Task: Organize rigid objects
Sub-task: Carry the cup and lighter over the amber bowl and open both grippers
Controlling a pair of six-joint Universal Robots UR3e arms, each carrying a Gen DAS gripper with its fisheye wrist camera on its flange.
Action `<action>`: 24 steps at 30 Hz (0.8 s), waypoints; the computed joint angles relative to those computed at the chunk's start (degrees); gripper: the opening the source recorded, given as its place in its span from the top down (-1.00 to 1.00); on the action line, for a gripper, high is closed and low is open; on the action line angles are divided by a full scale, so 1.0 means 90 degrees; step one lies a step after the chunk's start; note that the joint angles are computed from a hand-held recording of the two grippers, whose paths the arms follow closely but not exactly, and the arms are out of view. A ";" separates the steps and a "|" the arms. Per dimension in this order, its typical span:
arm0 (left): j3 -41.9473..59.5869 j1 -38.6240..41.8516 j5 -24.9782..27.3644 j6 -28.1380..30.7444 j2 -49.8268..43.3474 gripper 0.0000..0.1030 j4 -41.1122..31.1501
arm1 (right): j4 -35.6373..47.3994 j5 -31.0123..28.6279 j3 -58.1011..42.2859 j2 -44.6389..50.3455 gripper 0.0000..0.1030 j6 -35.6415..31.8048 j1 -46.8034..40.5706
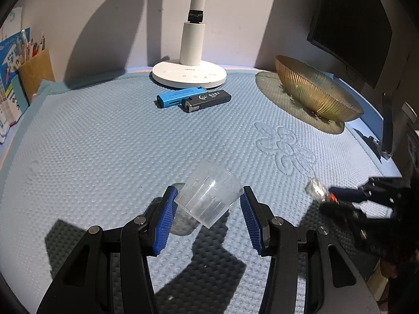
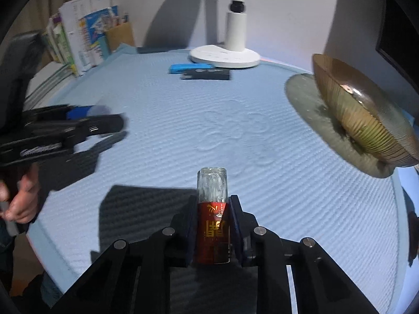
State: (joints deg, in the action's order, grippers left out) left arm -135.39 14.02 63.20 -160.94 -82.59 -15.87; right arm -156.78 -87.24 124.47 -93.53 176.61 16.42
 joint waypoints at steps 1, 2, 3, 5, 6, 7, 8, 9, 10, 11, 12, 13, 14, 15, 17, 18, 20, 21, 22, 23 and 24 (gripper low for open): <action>0.0031 -0.0080 0.0108 -0.0031 -0.0021 0.10 0.0017 | 0.0095 0.0335 0.0076 -0.0147 0.57 -0.0026 -0.0097; 0.0102 -0.0199 0.0246 -0.0067 -0.0042 0.10 -0.0010 | 0.0249 0.0736 0.0146 -0.0364 0.57 -0.0051 -0.0260; 0.0166 -0.0306 0.0345 -0.0086 -0.0043 0.10 -0.0026 | 0.0323 0.0913 0.0179 -0.0507 0.57 -0.0032 -0.0353; 0.0376 -0.0545 0.0497 -0.0105 -0.0059 0.10 -0.0057 | 0.0557 0.1318 0.0227 -0.1011 0.57 -0.0061 -0.0764; 0.0618 -0.0737 0.0598 -0.0120 -0.0088 0.10 -0.0121 | 0.0700 0.1462 0.0237 -0.1371 0.57 -0.0105 -0.1052; 0.0860 -0.0936 0.0743 -0.0138 -0.0148 0.09 -0.0115 | 0.0892 0.1580 0.0196 -0.1766 0.57 -0.0187 -0.1411; 0.1317 -0.1262 0.1004 -0.0183 -0.0315 0.09 -0.0090 | 0.1066 0.1630 0.0118 -0.2041 0.57 -0.0251 -0.1688; 0.1690 -0.1434 0.1082 -0.0207 -0.0457 0.09 -0.0163 | 0.1325 0.1684 -0.0035 -0.2342 0.57 -0.0345 -0.2075; 0.2181 -0.1589 0.1101 -0.0212 -0.0618 0.09 -0.0402 | 0.1573 0.1628 -0.0272 -0.2551 0.57 -0.0431 -0.2447; 0.2847 -0.1765 0.1095 -0.0232 -0.0842 0.09 -0.0807 | 0.1685 0.1428 -0.0512 -0.2583 0.57 -0.0466 -0.2626; 0.3514 -0.1946 0.1047 -0.0302 -0.1165 0.09 -0.0972 | 0.1730 0.1050 -0.0840 -0.2495 0.57 -0.0463 -0.2769; 0.4181 -0.2121 0.1068 -0.0370 -0.1493 0.09 -0.1207 | 0.1751 0.0701 -0.1139 -0.2364 0.57 -0.0430 -0.2901; 0.4847 -0.2316 0.1112 -0.0495 -0.1876 0.09 -0.1323 | 0.1790 0.0251 -0.1577 -0.2087 0.57 -0.0329 -0.3049; 0.5514 -0.2482 0.0967 -0.0674 -0.2375 0.09 -0.1157 | 0.1811 -0.0058 -0.1874 -0.1842 0.57 -0.0204 -0.3119; 0.6847 -0.2790 0.1077 -0.0910 -0.3183 0.09 -0.1667 | 0.2083 -0.0500 -0.2644 -0.1146 0.57 0.0095 -0.3333; 0.7514 -0.2957 0.1096 -0.1079 -0.3693 0.09 -0.1778 | 0.2211 -0.0546 -0.2887 -0.0882 0.57 0.0177 -0.3445; 0.8847 -0.3209 0.1199 -0.1231 -0.4550 0.09 -0.2501 | 0.2421 -0.0637 -0.3320 -0.0266 0.57 0.0307 -0.3604; 0.9513 -0.3356 0.1233 -0.1294 -0.5075 0.09 -0.2737 | 0.2487 -0.0675 -0.3484 0.0056 0.57 0.0383 -0.3662; 1.0180 -0.3447 0.1331 -0.1296 -0.5431 0.10 -0.3279 | 0.2567 -0.0812 -0.3647 0.0374 0.57 0.0466 -0.3653; 1.0847 -0.3539 0.1406 -0.1302 -0.5915 0.09 -0.3643 | 0.2603 -0.0859 -0.3740 0.0590 0.57 0.0489 -0.3675; 1.1415 -0.3605 0.1473 -0.1312 -0.6243 0.10 -0.4068 | 0.2638 -0.0883 -0.3848 0.0851 0.57 0.0523 -0.3697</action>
